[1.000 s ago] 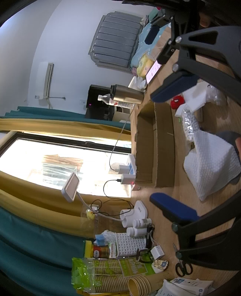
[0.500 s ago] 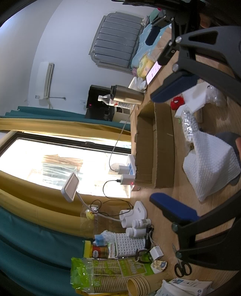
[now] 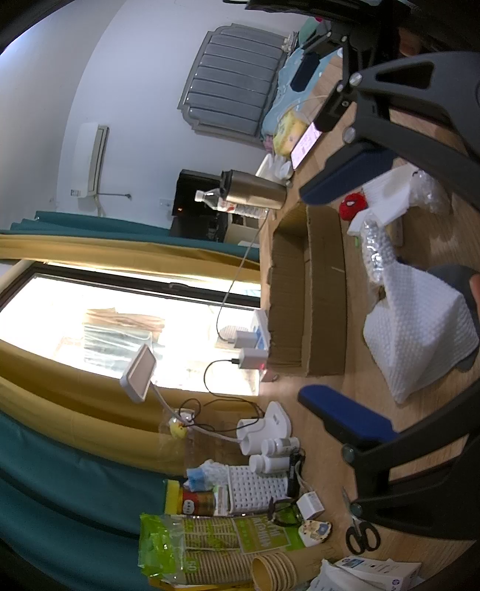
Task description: Organize soft objects
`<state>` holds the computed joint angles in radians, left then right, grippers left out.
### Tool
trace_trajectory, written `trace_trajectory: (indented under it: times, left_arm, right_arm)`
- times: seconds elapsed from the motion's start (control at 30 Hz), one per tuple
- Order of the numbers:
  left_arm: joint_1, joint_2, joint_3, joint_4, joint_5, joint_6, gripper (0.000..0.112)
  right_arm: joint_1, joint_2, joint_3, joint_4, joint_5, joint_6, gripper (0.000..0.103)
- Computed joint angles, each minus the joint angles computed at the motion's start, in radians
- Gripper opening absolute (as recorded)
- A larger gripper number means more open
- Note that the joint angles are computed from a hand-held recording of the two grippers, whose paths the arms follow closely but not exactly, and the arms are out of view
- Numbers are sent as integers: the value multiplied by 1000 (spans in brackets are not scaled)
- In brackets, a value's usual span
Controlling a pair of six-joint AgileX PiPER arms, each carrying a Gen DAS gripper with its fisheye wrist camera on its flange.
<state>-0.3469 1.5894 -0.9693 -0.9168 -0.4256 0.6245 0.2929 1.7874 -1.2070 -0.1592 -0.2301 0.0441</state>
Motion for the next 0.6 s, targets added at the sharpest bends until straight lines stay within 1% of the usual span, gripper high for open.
trace_trajectory:
  times: [0.1, 0.33, 0.4, 0.5, 0.6]
  left_arm:
    - [-11, 1, 8, -2, -12, -7, 99]
    - [-22, 2, 9, -27, -12, 13, 99]
    - [-8, 2, 8, -19, 4, 9, 99]
    - [-6, 7, 11, -54, 16, 40, 99]
    - [7, 20, 6, -100, 46, 85, 99]
  right_arm:
    - [0, -2, 1, -4, 3, 5, 103]
    - [0, -2, 4, -7, 3, 6, 103]
    - [0, 1, 9, -14, 2, 14, 103]
    - [-3, 17, 2, -33, 17, 31, 103]
    - [-10, 40, -20, -111, 50, 109, 103]
